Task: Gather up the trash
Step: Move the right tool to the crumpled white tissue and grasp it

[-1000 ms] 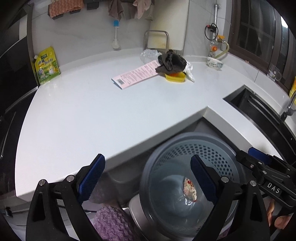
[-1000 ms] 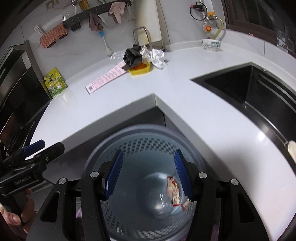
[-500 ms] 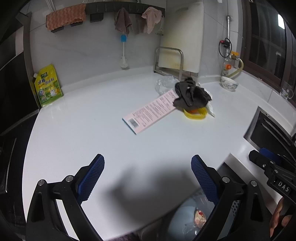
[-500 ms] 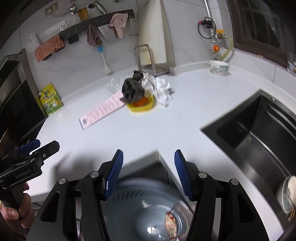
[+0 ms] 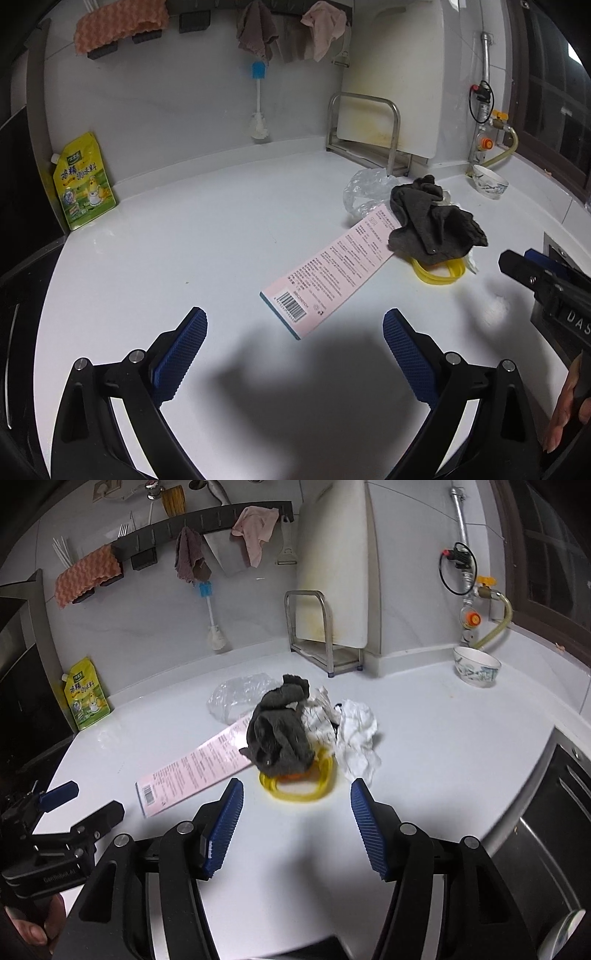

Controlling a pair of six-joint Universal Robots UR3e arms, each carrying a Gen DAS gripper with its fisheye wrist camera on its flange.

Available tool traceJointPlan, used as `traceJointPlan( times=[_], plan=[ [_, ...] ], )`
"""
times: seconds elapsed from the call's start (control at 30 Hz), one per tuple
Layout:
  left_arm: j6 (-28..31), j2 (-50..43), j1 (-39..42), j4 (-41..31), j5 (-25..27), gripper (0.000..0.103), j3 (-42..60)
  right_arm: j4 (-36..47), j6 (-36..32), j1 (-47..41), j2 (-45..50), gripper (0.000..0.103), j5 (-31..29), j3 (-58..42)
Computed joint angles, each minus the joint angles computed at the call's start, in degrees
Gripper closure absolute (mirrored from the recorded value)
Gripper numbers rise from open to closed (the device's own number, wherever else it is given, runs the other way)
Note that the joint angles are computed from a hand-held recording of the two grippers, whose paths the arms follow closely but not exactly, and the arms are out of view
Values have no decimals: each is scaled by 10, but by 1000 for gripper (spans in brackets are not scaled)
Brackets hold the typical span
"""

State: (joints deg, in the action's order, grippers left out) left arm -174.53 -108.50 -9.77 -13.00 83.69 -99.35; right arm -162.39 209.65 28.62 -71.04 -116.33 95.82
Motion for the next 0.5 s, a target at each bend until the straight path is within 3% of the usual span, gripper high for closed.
traceJointPlan(
  times=[0.13, 0.43, 0.5],
  plan=[
    [2, -34, -4, -17, 1, 9, 40, 3, -29, -19, 16, 45, -9, -21],
    [-11, -97, -20, -67, 4, 9, 140, -4, -34, -113, -18, 45, 64, 34],
    [-18, -114, -25, -81, 7, 9, 168, -4, -36, -144, -16, 45, 103, 38]
  ],
)
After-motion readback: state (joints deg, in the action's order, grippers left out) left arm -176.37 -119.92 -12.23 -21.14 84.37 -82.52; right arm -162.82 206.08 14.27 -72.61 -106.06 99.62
